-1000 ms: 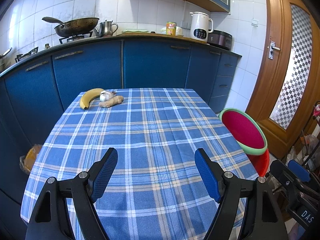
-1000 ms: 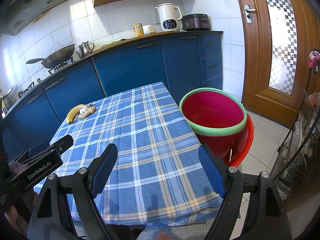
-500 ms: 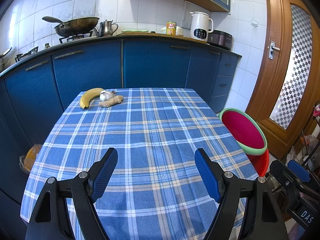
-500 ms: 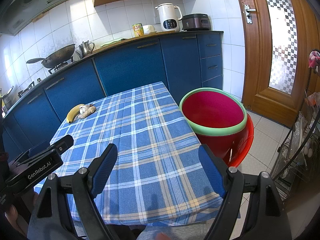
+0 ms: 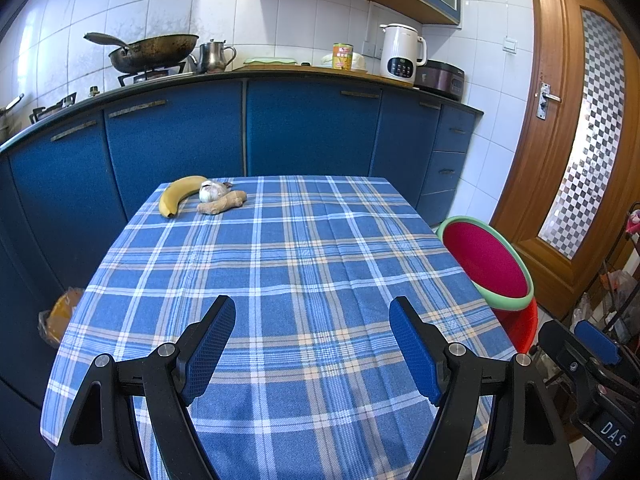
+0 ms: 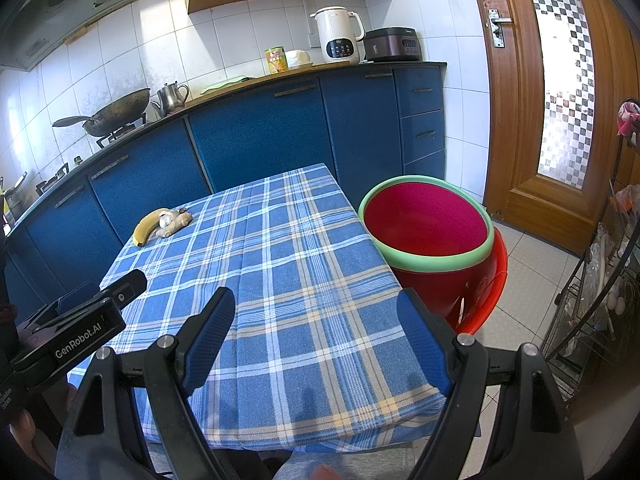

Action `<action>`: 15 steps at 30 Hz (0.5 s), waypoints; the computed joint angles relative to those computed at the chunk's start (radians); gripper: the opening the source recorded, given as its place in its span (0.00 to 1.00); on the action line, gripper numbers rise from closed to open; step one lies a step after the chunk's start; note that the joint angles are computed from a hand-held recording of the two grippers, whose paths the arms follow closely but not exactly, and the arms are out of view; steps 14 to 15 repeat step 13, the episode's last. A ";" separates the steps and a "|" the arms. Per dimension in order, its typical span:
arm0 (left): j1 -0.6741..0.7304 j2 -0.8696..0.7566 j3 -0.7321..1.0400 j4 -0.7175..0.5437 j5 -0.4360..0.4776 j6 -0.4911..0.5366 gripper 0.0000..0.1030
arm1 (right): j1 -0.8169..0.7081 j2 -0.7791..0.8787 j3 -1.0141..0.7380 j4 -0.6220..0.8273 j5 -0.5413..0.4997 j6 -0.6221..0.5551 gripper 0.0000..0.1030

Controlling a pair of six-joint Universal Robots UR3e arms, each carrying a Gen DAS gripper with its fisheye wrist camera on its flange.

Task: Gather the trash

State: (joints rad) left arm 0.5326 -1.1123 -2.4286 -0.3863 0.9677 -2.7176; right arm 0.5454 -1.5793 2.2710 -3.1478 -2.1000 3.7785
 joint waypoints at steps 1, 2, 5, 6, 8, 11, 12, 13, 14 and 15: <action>-0.001 -0.001 0.001 0.000 0.000 -0.001 0.78 | 0.000 0.001 0.001 -0.003 0.000 -0.002 0.80; -0.001 -0.001 0.002 -0.001 0.001 -0.002 0.78 | 0.000 0.001 0.002 -0.004 0.000 -0.002 0.80; 0.001 0.001 0.001 -0.002 -0.002 0.001 0.78 | -0.001 0.001 0.002 -0.005 0.001 -0.002 0.80; -0.001 0.003 -0.001 -0.001 -0.001 -0.001 0.78 | -0.001 0.000 0.001 -0.004 0.000 -0.002 0.80; -0.003 0.005 -0.003 -0.001 -0.002 -0.001 0.78 | -0.002 -0.002 0.003 -0.003 0.001 -0.003 0.80; -0.007 0.008 -0.002 -0.003 0.000 -0.004 0.78 | -0.003 -0.003 0.005 -0.004 0.002 -0.004 0.80; -0.008 0.009 -0.003 -0.004 0.000 -0.003 0.78 | -0.002 -0.004 0.004 -0.003 0.001 -0.004 0.80; -0.008 0.008 -0.001 -0.004 0.001 -0.003 0.78 | -0.002 -0.004 0.002 0.000 0.000 -0.003 0.80; -0.008 0.008 -0.001 -0.004 0.001 -0.003 0.78 | -0.002 -0.004 0.002 0.000 0.000 -0.003 0.80; -0.008 0.008 -0.001 -0.004 0.001 -0.003 0.78 | -0.002 -0.004 0.002 0.000 0.000 -0.003 0.80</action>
